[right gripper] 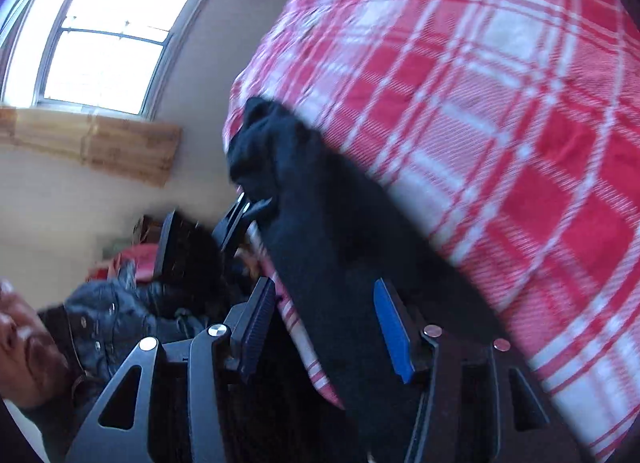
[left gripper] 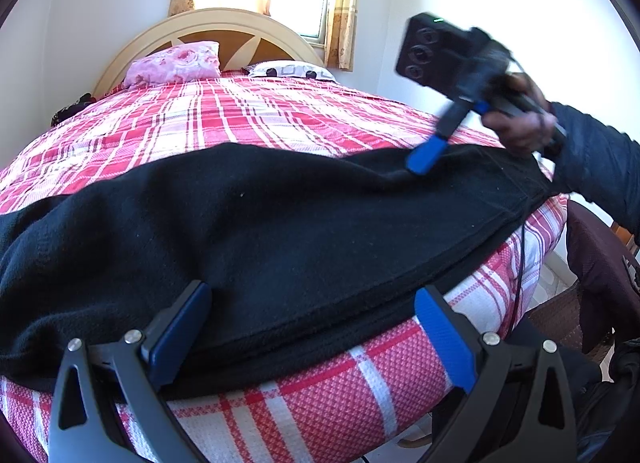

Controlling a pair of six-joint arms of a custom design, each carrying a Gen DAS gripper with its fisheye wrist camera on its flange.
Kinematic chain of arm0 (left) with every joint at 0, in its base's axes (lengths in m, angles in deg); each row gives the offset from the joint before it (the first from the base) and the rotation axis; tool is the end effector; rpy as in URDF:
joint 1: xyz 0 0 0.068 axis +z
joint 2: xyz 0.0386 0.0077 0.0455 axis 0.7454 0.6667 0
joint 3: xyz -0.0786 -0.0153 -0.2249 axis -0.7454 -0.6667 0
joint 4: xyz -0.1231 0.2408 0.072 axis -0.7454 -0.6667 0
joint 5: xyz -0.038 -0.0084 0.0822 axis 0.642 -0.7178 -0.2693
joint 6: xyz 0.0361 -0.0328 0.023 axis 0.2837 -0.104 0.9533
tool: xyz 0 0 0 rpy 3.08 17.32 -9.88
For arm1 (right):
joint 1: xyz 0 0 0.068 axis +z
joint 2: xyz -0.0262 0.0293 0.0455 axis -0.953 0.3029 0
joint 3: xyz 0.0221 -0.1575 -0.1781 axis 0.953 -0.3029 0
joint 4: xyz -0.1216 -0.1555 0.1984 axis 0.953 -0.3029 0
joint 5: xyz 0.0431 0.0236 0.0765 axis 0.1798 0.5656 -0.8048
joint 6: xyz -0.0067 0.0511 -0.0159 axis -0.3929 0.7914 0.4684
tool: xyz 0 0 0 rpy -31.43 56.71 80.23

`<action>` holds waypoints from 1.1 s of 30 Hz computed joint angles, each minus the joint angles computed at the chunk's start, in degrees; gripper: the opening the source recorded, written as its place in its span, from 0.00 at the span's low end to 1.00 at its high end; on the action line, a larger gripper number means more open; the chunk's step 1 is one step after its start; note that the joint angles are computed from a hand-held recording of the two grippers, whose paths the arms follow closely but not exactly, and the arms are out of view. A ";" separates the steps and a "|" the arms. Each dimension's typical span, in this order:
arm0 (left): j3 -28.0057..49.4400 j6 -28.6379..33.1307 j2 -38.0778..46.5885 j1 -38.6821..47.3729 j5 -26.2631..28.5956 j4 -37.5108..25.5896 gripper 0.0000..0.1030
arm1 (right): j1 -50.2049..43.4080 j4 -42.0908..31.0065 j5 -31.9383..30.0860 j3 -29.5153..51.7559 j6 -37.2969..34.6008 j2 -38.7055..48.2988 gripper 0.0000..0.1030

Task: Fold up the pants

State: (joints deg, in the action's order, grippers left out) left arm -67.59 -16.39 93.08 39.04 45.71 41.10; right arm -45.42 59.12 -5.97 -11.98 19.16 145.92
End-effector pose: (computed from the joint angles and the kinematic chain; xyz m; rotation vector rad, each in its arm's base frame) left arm 0.1350 -0.0437 0.1126 0.8682 2.0741 -0.6637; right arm 0.2841 0.1721 0.1388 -0.3289 2.7513 1.2944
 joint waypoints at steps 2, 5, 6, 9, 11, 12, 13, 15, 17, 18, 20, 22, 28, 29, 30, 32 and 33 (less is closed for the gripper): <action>-0.02 0.05 -0.05 0.01 -0.06 -0.03 1.00 | 4.46 0.68 1.89 -1.31 0.18 -1.92 0.52; 0.11 0.22 0.15 0.14 0.02 -0.09 1.00 | 10.97 -0.31 4.85 -0.37 0.54 0.45 0.52; 0.14 0.29 0.32 0.35 0.21 -0.02 1.00 | 12.83 -1.16 8.20 0.32 1.41 1.36 0.52; -0.04 -0.28 -0.41 -0.09 -0.27 -0.20 1.00 | 11.33 0.88 10.33 -2.44 2.58 -2.24 0.52; 0.03 -0.23 -0.18 0.04 -0.16 -0.17 1.00 | 6.78 2.48 11.31 -4.07 3.87 -5.60 0.52; 0.06 -0.32 -0.05 0.00 -0.20 -0.06 1.00 | 4.37 2.62 11.22 -4.38 3.94 -6.42 0.52; 0.06 -0.40 -0.20 0.09 -0.10 -0.24 1.00 | 2.13 2.23 11.72 -4.01 3.48 -6.65 0.52; 0.07 -0.43 -0.20 0.01 -0.16 -0.23 1.00 | -2.14 1.21 12.70 -1.96 2.26 -4.49 0.52; 0.06 -0.23 -0.14 0.04 -0.14 -0.21 1.00 | -4.36 -1.10 13.54 1.25 0.05 -0.36 0.50; 0.03 -0.14 -0.14 0.07 -0.09 -0.20 1.00 | -4.65 -2.34 12.99 3.02 -0.69 2.25 0.47; -0.01 -0.04 0.01 0.23 0.10 -0.05 1.00 | -3.78 -4.11 12.00 5.33 -2.80 5.61 0.34; -0.07 -0.32 0.01 -0.03 -0.10 0.23 1.00 | -2.73 -5.25 13.97 5.88 -4.21 6.18 0.17; -0.37 -0.64 -0.53 -0.39 -0.57 0.29 1.00 | 6.56 -4.35 28.76 -0.53 -1.77 -7.16 0.06; -0.42 -0.83 -0.78 -0.58 -0.78 0.24 1.00 | 10.07 -5.43 31.53 -1.10 -2.47 -9.50 0.06; -0.48 -1.02 -0.96 -0.70 -0.94 0.24 1.00 | 13.46 -6.76 33.72 -1.05 -3.82 -10.67 0.06; -0.54 -1.22 -1.37 -0.90 -1.24 0.04 1.00 | 18.77 -7.25 34.38 -1.00 -4.86 -10.69 0.06; -0.57 -1.28 -1.55 -0.99 -1.39 -0.06 1.00 | 20.08 -7.57 33.80 -0.78 -5.15 -9.96 0.06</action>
